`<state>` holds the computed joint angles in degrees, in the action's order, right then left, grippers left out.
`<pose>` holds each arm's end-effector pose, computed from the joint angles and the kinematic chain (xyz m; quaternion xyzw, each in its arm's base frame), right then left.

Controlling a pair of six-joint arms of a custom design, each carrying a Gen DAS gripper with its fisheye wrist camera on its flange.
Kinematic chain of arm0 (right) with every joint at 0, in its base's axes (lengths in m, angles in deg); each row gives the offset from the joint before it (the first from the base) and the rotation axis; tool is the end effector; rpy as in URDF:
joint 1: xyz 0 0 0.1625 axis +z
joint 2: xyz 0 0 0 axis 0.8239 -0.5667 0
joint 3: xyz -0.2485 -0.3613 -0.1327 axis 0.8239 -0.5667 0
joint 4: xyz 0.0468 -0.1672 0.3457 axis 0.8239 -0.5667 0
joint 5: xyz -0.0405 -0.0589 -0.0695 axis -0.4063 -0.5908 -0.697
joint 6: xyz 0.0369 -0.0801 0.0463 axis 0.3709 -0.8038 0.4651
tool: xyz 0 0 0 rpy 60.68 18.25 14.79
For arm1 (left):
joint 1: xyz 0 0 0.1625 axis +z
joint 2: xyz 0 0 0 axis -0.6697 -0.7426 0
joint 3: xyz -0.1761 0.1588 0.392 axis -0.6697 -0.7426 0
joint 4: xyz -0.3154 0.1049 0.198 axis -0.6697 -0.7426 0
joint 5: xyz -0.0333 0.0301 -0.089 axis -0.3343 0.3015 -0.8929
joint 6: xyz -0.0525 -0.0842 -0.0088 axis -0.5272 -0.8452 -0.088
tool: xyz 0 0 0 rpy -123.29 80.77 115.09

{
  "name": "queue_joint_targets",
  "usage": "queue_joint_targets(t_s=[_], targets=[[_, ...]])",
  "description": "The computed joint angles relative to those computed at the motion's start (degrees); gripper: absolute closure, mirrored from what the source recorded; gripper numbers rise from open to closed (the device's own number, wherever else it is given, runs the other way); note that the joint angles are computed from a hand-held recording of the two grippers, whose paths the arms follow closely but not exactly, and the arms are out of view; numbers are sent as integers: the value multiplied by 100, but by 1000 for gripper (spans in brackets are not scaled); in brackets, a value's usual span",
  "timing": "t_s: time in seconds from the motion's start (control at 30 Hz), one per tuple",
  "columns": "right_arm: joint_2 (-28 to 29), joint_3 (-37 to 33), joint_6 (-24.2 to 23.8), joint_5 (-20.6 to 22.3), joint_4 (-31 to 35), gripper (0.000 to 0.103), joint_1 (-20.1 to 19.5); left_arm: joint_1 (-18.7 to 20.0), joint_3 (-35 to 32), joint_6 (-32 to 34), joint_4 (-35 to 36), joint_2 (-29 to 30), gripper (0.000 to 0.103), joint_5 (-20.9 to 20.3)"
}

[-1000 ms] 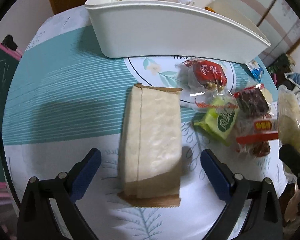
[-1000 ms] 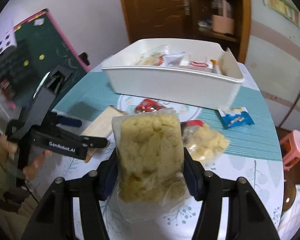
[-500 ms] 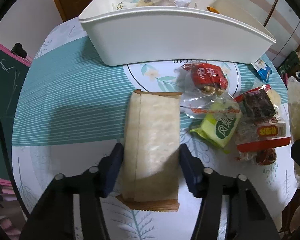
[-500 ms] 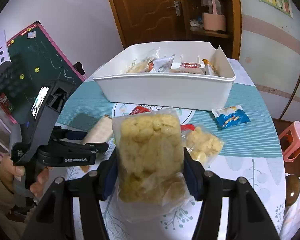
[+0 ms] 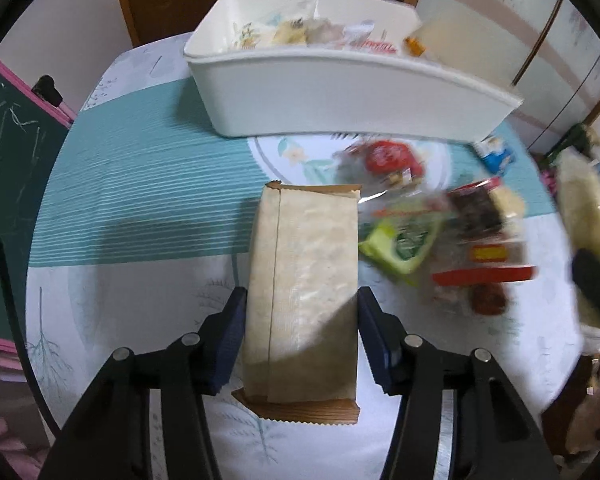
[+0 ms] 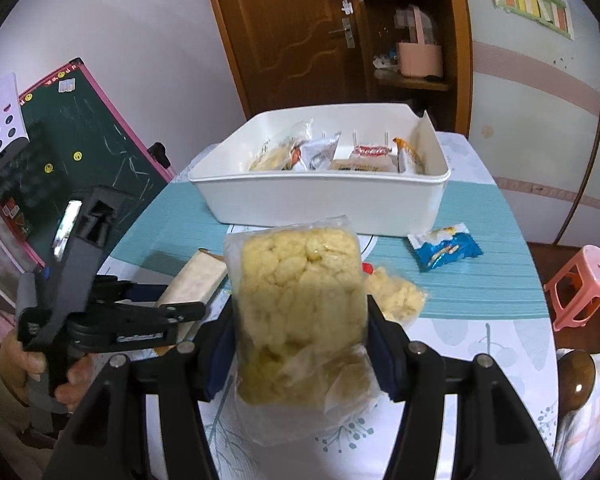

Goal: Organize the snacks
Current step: 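Lower both packs into the white tray and open both tools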

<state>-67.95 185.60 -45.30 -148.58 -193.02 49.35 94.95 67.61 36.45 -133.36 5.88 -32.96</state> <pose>0.2721 -0.6279 0.2308 0.3076 -0.9011 0.2463 0.1812 -0.2275 -0.6402 0.2172 0.0285 0.9205 -0.2068 0.3303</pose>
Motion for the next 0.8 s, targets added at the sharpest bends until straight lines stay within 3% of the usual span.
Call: queue_joint_targets(t_s=[0.23, 0.43, 0.6, 0.8], targets=[[45, -180, 58, 58, 82, 45, 109, -355, 13, 536, -749, -232, 50, 142], [216, -861, 6, 104, 171, 45, 324, -513, -385, 1295, -1369, -231, 50, 500], [660, -2021, 8, -55, 309, 45, 560, -548, -1218, 1971, -1741, 62, 50, 939], [1381, -3663, 134, -293, 790, 45, 698, -454, -2493, 2767, -2095, 633, 50, 1181]])
